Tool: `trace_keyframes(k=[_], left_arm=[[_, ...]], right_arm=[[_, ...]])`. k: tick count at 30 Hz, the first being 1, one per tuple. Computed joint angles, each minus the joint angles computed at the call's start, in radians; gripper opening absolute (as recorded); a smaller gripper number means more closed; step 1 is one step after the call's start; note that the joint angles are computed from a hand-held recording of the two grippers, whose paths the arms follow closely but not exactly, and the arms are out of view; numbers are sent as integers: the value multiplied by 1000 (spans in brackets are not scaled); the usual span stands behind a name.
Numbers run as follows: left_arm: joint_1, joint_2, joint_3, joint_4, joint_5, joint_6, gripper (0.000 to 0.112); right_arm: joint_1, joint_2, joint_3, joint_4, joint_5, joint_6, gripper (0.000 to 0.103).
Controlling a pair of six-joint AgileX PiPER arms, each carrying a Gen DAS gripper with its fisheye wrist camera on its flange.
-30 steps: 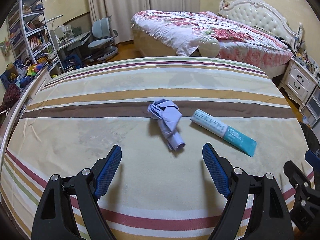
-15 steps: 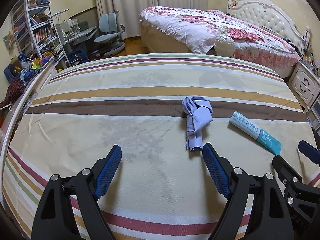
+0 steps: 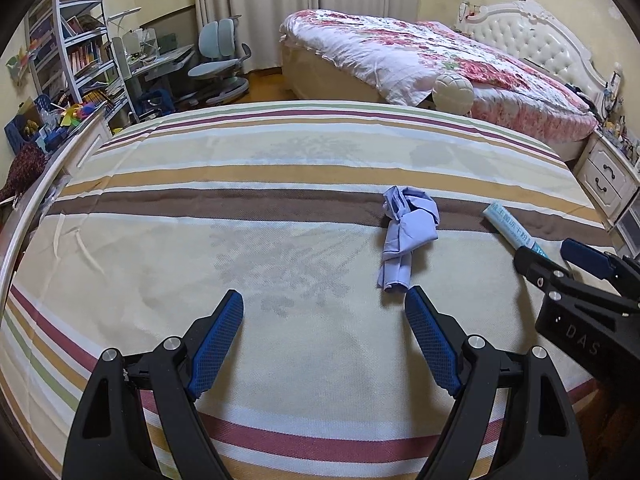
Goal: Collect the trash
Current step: 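Grasp the lilac cloth with the left tool while the right tool grasps the blue tube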
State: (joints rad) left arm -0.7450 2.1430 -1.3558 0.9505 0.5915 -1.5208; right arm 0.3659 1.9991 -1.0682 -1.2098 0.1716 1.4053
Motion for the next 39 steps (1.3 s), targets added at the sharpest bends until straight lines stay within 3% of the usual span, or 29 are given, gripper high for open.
trace_keyframes(k=[20,25,31,34,39], left_arm=[[1,83,-159,-90,12,152,80],[26,111,-216,-167,3,226,80],[19,121,-229,-134,1,222,50],[8,126,-238,-119,4,235,27],[4,126,-239,-109,4,236,24]], right_arm=[[-77,17,-35,40,-12,-29,23],[-83,18,-35,52,-22,-43,21],[-86,18,-33,50,-27,-39,21],[-84,17,-33,29,-23,-23,20],[-82,6,-15,-108,-31,112,18]])
